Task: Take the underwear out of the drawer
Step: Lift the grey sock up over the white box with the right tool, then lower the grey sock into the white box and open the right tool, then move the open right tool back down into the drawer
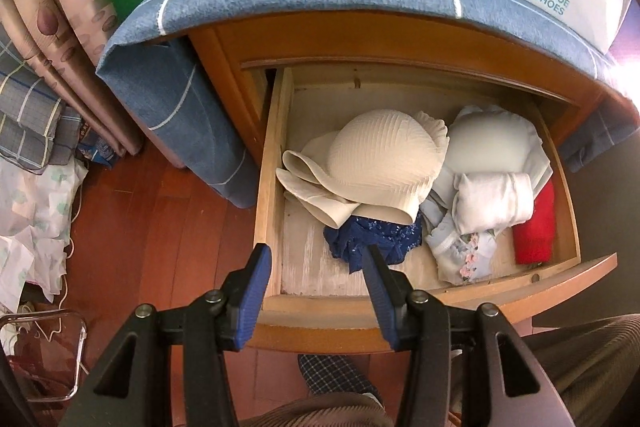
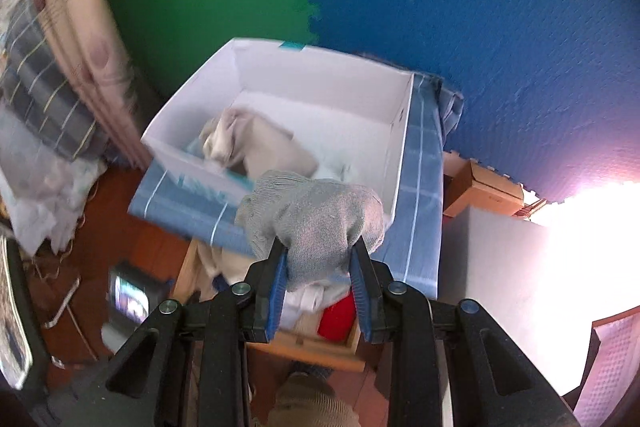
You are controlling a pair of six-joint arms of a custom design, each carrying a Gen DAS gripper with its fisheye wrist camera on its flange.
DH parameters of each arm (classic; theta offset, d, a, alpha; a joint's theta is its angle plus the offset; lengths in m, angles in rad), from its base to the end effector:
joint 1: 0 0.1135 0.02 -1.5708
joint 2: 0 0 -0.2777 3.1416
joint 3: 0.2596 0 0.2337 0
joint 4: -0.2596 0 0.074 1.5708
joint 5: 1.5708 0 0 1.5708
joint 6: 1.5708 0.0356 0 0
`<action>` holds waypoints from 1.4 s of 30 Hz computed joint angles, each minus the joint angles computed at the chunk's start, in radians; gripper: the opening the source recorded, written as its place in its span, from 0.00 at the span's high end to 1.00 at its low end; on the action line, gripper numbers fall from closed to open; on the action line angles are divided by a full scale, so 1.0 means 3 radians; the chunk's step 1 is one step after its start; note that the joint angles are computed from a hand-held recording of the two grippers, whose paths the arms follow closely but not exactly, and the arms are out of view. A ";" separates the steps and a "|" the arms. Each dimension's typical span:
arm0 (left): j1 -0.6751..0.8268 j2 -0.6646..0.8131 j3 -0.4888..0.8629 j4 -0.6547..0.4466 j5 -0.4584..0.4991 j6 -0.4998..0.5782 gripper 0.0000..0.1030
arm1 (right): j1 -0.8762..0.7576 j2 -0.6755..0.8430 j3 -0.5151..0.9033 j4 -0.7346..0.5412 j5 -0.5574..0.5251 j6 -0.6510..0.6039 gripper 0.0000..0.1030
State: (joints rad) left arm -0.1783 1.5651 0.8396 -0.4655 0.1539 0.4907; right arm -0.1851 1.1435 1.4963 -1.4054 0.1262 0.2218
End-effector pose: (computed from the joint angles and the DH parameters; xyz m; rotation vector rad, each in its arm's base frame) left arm 0.2625 -0.0528 0.1848 0.9381 2.5752 -0.1268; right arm 0.1469 -0.0321 0.4056 0.5718 2.5546 -0.1526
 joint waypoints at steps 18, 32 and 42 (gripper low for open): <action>0.0057 0.0105 0.0074 -0.0074 0.0048 -0.0050 0.53 | -0.0579 0.1067 -0.0155 0.0869 -0.0124 -0.0179 0.74; 0.0019 0.0139 0.0065 -0.0052 -0.0006 -0.0065 0.53 | -0.0676 0.1101 -0.0413 0.1074 -0.0198 -0.0235 0.61; 0.0037 0.0157 0.0087 -0.0075 0.0001 -0.0073 0.53 | -0.0594 0.0705 -0.0239 0.0721 -0.0155 -0.0221 0.47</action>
State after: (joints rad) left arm -0.1673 1.6121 0.8658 -0.4879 0.1541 0.4686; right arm -0.3634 1.3551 1.4247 -1.1891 0.0797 0.1554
